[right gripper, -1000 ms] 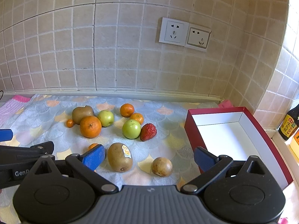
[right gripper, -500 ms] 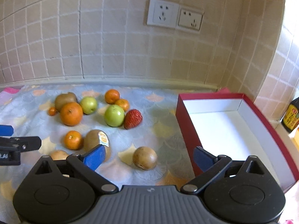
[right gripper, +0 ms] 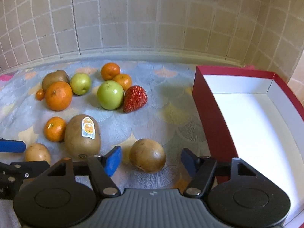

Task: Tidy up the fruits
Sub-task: 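Grasp the brown round fruit with the left tool while the right tool grasps another brown fruit, then carry both brown fruits to the white box and release them inside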

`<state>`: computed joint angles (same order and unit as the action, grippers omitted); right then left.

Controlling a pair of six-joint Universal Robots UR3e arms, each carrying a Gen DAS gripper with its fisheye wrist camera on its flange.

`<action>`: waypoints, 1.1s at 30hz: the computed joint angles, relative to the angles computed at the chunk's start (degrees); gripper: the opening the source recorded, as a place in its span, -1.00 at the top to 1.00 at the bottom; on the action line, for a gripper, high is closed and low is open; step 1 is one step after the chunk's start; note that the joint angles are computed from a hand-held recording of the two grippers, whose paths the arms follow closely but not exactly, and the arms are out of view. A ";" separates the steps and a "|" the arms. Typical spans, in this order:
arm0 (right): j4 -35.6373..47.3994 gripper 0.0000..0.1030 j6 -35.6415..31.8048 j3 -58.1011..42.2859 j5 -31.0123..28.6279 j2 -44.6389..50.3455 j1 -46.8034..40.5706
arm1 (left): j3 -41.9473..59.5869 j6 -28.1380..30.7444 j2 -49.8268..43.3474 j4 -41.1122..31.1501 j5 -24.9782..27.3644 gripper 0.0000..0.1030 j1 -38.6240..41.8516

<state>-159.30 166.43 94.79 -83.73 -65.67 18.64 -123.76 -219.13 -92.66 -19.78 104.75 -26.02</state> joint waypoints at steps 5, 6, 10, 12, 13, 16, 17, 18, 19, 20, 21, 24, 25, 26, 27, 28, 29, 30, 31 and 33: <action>2.06 -0.11 -0.12 -2.32 0.70 1.82 -0.02 | 0.49 0.36 -1.79 0.85 -1.96 -0.35 1.14; 2.37 -0.08 -0.17 -2.58 0.77 2.04 0.00 | 0.67 0.38 -2.07 0.85 -1.90 -0.34 1.06; 3.27 0.09 -0.64 -2.80 1.57 2.08 -0.37 | 2.17 0.12 -3.36 -0.36 1.31 0.01 -0.60; 2.21 0.11 -0.67 -1.99 2.27 1.71 -0.71 | 1.48 -0.63 -3.15 0.99 1.41 0.01 -0.48; 2.11 0.12 -0.69 -1.65 2.78 1.40 -0.96 | 1.20 -0.70 -2.93 1.43 1.58 0.02 -0.58; 1.48 0.13 -0.37 -0.20 5.19 -0.21 -2.17 | 3.53 -0.40 -3.45 -0.06 5.80 0.02 -2.99; 1.34 0.13 -0.33 0.17 5.62 -1.00 -2.43 | 4.51 -0.16 -3.35 -0.67 6.76 0.02 -3.59; 1.27 0.13 -0.49 0.41 6.20 -1.96 -2.73 | 5.58 0.15 -3.04 -1.29 7.43 0.02 -3.98; 1.07 0.13 -0.70 0.69 6.87 -2.93 -3.10 | 6.72 0.67 -2.76 -1.78 7.98 0.02 -4.21; 0.66 0.13 -0.77 0.81 7.44 -4.12 -3.53 | 8.61 1.72 -2.68 -2.40 9.01 0.02 -4.67; 0.36 0.13 -0.71 0.69 7.81 -5.15 -3.96 | 10.64 3.08 -2.96 -2.71 9.88 0.02 -4.99; -0.29 0.13 -0.74 -1.32 8.82 -8.27 -6.18 | 18.38 9.37 -5.17 -2.03 11.66 0.02 -5.60; -0.48 0.13 -0.62 -2.38 8.74 -8.75 -6.94 | 21.81 11.67 -6.59 -1.64 11.60 0.02 -5.52; -0.66 0.13 -0.57 -3.68 8.31 -9.24 -7.77 | 25.39 13.79 -8.34 -1.09 11.17 0.02 -5.36; -0.68 0.13 -0.69 -5.25 8.07 -9.48 -8.80 | 28.83 15.50 -10.15 -0.79 10.64 0.02 -5.23; -0.56 0.13 -0.73 -6.52 8.15 -9.62 -9.90 | 32.93 17.08 -12.49 -0.74 10.06 0.02 -5.17; -0.41 0.13 -0.54 -8.38 7.80 -9.25 -11.04 | 37.50 19.17 -15.45 -0.05 8.85 0.02 -4.88; 0.13 0.13 -0.43 -10.56 7.12 -8.51 -12.09 | 41.34 20.53 -18.14 0.22 7.92 0.02 -4.72; 0.67 0.13 -0.45 -11.86 6.94 -8.22 -13.36 | 46.12 21.57 -21.67 0.08 7.00 0.02 -4.55; -0.56 0.13 0.21 -13.88 5.39 -5.75 -15.35 | 54.42 22.00 -28.23 -0.93 3.57 0.02 -3.74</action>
